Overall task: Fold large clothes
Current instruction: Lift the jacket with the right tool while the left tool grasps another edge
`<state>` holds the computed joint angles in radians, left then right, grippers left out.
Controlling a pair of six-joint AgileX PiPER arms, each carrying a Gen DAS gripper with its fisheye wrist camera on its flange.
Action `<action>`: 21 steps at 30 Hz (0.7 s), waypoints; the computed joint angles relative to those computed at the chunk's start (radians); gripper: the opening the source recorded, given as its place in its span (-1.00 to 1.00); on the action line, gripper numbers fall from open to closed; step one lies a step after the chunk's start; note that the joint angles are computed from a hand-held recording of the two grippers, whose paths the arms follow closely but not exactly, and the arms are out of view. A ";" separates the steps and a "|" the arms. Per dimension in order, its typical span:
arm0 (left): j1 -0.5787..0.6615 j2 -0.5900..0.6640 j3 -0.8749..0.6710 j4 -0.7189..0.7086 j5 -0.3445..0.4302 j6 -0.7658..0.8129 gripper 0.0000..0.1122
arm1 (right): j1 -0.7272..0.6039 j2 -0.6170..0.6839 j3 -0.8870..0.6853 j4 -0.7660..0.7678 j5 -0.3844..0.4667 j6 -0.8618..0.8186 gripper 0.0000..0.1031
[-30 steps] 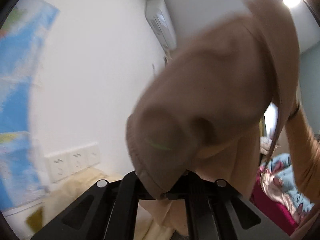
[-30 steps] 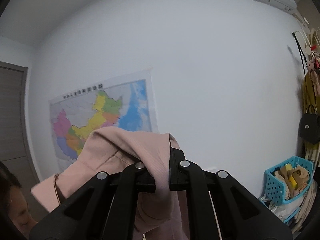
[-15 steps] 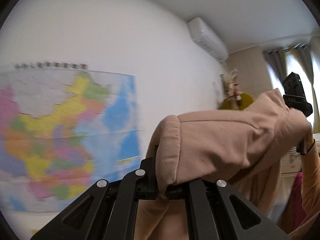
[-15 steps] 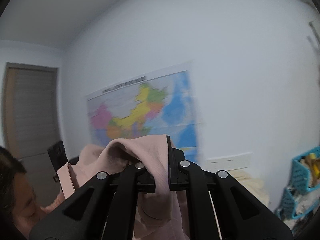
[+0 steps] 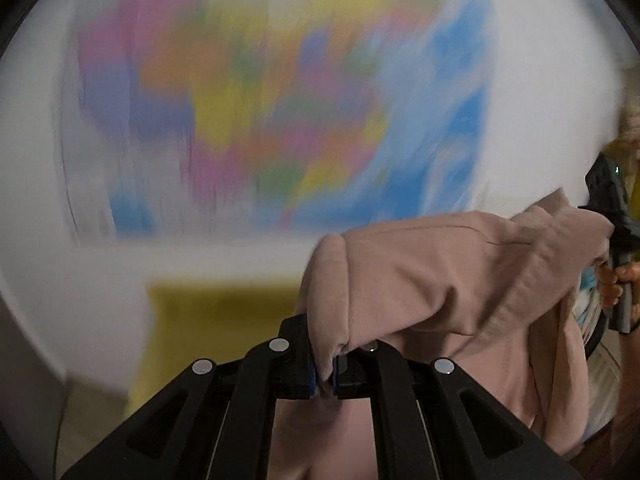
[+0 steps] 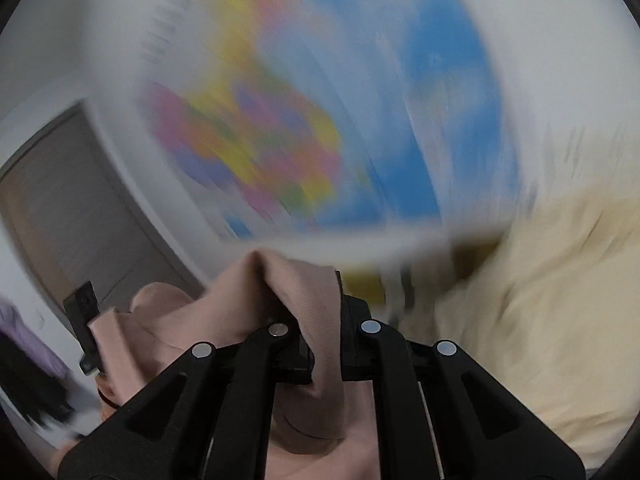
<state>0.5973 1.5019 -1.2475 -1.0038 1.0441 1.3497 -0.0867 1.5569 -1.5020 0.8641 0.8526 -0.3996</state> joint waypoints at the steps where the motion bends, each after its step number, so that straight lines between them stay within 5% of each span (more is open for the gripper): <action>1: -0.077 0.097 -0.022 0.091 -0.100 -0.074 -0.94 | 0.032 0.100 -0.018 -0.057 -0.040 0.066 -0.87; 4: -0.228 0.365 -0.129 0.291 -0.281 -0.288 -0.94 | 0.084 0.399 -0.142 -0.154 -0.071 0.174 -0.87; 7: -0.258 0.531 -0.273 0.377 -0.268 -0.412 -0.94 | 0.068 0.575 -0.272 -0.121 -0.033 0.217 -0.88; 11: -0.234 0.727 -0.599 0.409 -0.045 -0.562 -0.90 | 0.054 0.636 -0.398 -0.155 0.029 0.268 -0.86; 12: -0.236 0.771 -0.680 0.430 -0.009 -0.585 -0.78 | 0.050 0.653 -0.438 -0.169 0.046 0.305 -0.83; 13: -0.249 0.807 -0.746 0.470 0.014 -0.639 -0.41 | 0.049 0.669 -0.472 -0.203 0.072 0.354 -0.77; 14: -0.257 0.847 -0.829 0.522 0.056 -0.720 -0.20 | 0.048 0.717 -0.545 -0.245 0.098 0.393 -0.60; 16: -0.255 0.889 -0.931 0.514 0.128 -0.760 -0.12 | 0.079 0.713 -0.582 -0.376 0.117 0.447 -0.37; 18: -0.225 0.841 -0.874 0.416 0.110 -0.658 -0.04 | 0.096 0.650 -0.516 -0.407 0.072 0.425 -0.13; 19: -0.215 0.809 -0.828 0.373 0.095 -0.607 0.17 | 0.107 0.603 -0.461 -0.423 0.034 0.408 -0.05; 21: -0.198 0.744 -0.731 0.290 0.069 -0.480 0.30 | 0.147 0.503 -0.344 -0.542 -0.061 0.426 0.59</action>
<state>0.3996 2.2459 -1.9789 -0.7139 1.1128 0.8700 0.0601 2.0598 -1.8465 0.3219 0.7911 0.0263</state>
